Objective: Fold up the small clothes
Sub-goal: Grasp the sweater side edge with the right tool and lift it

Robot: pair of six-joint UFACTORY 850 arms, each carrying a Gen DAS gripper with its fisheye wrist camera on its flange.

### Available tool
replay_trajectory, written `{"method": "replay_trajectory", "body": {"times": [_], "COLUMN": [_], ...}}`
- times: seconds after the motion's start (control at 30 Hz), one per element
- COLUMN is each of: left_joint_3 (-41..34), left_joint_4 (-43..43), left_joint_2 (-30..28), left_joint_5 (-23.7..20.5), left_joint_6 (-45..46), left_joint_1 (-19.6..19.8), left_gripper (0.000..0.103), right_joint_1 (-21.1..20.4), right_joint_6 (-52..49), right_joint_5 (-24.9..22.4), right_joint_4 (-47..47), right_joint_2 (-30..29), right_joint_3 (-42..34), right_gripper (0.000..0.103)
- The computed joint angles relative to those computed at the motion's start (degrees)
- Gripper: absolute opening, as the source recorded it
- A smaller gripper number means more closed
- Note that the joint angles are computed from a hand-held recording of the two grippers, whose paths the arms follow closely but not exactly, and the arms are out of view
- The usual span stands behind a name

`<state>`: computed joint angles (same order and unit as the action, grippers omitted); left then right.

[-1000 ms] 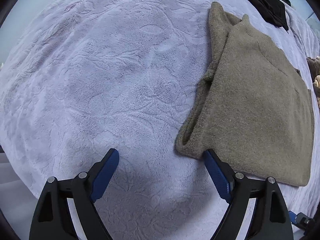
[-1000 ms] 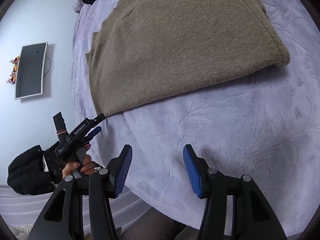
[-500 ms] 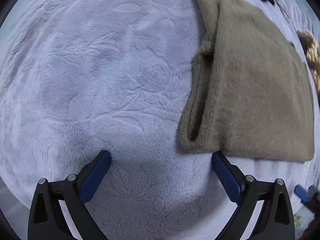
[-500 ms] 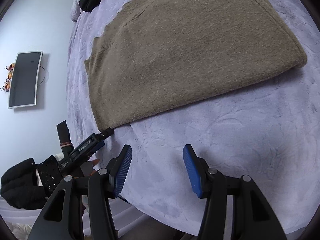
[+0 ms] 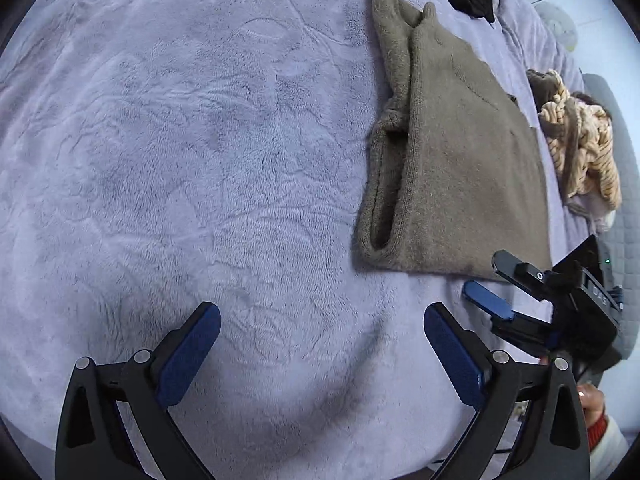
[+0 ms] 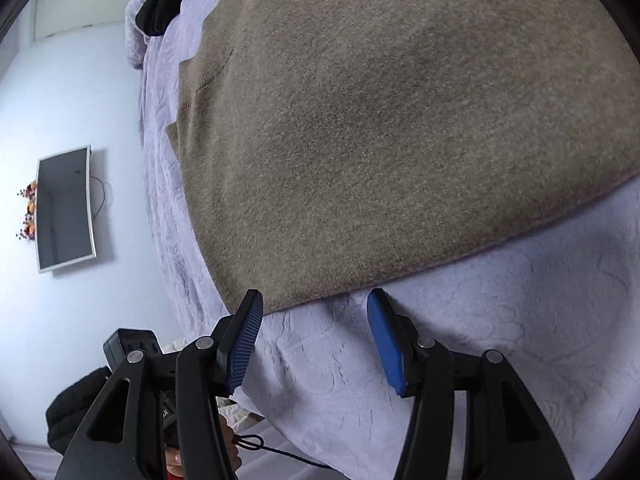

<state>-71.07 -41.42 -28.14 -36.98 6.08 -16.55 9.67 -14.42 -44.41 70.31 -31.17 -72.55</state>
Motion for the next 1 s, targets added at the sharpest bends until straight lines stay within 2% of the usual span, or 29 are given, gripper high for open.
{"method": "replay_trajectory", "body": {"times": [0.17,0.2,0.27,0.3,0.33,0.4,0.6,0.77,0.9,1.0], "left_joint_3": [3.7,3.3,3.5,3.5,3.8,4.6,5.0,2.7,0.3,-2.9], "left_joint_4": [-9.0,-9.8,-16.4,-18.3,-20.2,-24.4,-40.4,-52.2,-56.6,-53.8], "left_joint_2": [2.2,3.4,3.6,3.5,3.8,4.1,3.2,0.9,-1.8,-4.2], "left_joint_5": [1.6,1.0,1.3,1.2,1.4,2.2,4.3,7.2,9.8,12.8], "left_joint_6": [7.7,6.7,9.9,10.9,11.5,11.6,18.9,25.4,26.2,23.0], "left_joint_1": [0.0,-0.8,-1.4,-1.2,-1.3,-1.7,-3.7,-5.0,-4.6,-4.6], "left_gripper": [0.101,0.101,0.101,0.101,0.101,0.101,0.101,0.101,0.101,0.101], "right_joint_1": [-0.7,-1.1,-1.6,-1.9,-2.1,-2.3,-3.6,-4.4,-3.9,-3.1], "right_joint_6": [-4.3,-6.0,-8.3,-9.0,-9.5,-8.6,-15.0,-15.4,-14.0,-12.7], "right_joint_5": [1.4,1.2,-0.5,-2.1,-3.3,-4.9,-9.9,-12.4,-12.5,-12.5], "right_joint_4": [6.7,9.4,14.2,16.5,18.0,17.8,23.1,20.5,16.0,12.4], "right_joint_2": [1.0,0.9,-0.1,-1.0,-1.8,-3.5,-3.0,-2.9,-3.7,-4.9], "right_joint_3": [2.6,3.1,3.3,3.1,2.9,1.5,0.0,-2.3,-3.4,-5.1], "right_gripper": [0.058,0.058,0.058,0.055,0.035,0.009,0.009,0.009,0.009,0.009]}}
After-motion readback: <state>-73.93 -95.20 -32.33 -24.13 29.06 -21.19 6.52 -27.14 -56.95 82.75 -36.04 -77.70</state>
